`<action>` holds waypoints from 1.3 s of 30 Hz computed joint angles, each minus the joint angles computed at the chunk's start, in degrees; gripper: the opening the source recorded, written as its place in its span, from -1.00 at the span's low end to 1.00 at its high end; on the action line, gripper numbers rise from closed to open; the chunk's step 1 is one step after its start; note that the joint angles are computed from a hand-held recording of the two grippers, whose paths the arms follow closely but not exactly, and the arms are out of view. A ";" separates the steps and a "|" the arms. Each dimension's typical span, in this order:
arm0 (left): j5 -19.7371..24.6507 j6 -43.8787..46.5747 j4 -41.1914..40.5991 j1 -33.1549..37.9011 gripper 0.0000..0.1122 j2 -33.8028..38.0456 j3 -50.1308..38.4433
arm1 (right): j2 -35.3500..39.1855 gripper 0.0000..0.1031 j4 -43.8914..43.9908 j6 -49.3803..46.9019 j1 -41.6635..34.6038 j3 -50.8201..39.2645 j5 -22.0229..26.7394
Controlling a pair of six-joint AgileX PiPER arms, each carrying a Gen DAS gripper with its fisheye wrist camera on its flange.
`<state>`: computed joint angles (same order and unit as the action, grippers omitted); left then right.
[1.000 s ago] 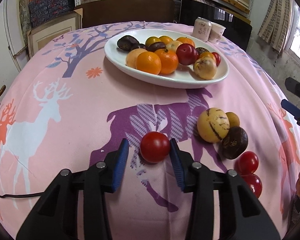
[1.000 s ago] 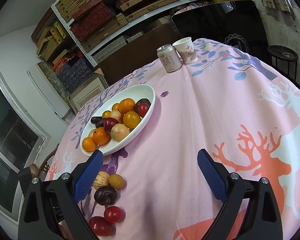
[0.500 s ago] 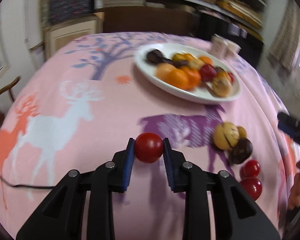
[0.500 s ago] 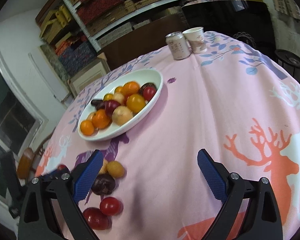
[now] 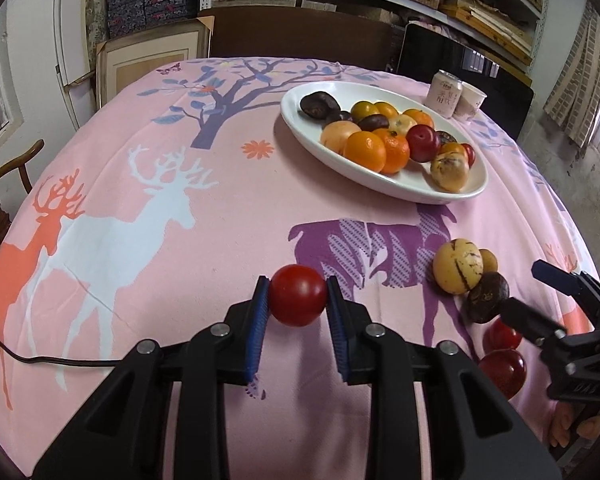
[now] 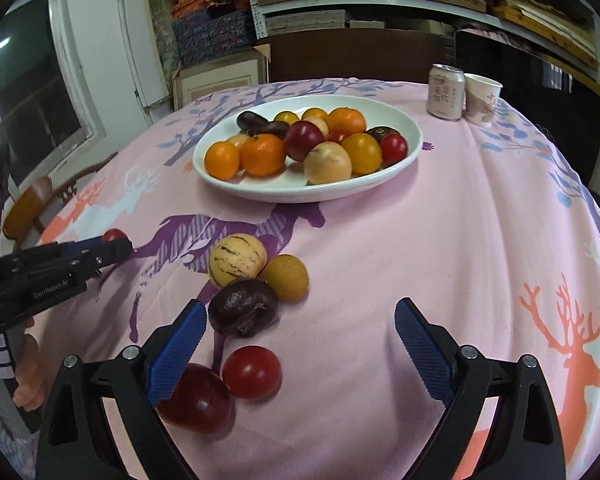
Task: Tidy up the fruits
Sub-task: 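Grasp the dark purple fruit with the right tool while the left tool holds the cherry tomato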
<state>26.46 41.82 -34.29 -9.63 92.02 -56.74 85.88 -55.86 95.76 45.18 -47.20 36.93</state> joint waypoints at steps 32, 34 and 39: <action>0.41 0.46 0.79 -0.81 -0.50 -0.45 0.53 | -8.21 0.81 -2.44 13.55 -5.93 8.41 8.41; 0.32 0.35 0.92 -0.85 -0.50 -0.47 0.59 | -8.19 0.71 -3.56 13.37 -5.59 7.83 8.65; 0.85 0.75 0.64 -0.69 -0.50 -0.62 0.54 | -5.35 0.59 -0.18 0.62 -6.61 1.31 13.49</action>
<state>27.31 42.56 -33.65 -10.32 91.39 -56.20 80.53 -56.04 96.38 38.58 -45.89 50.42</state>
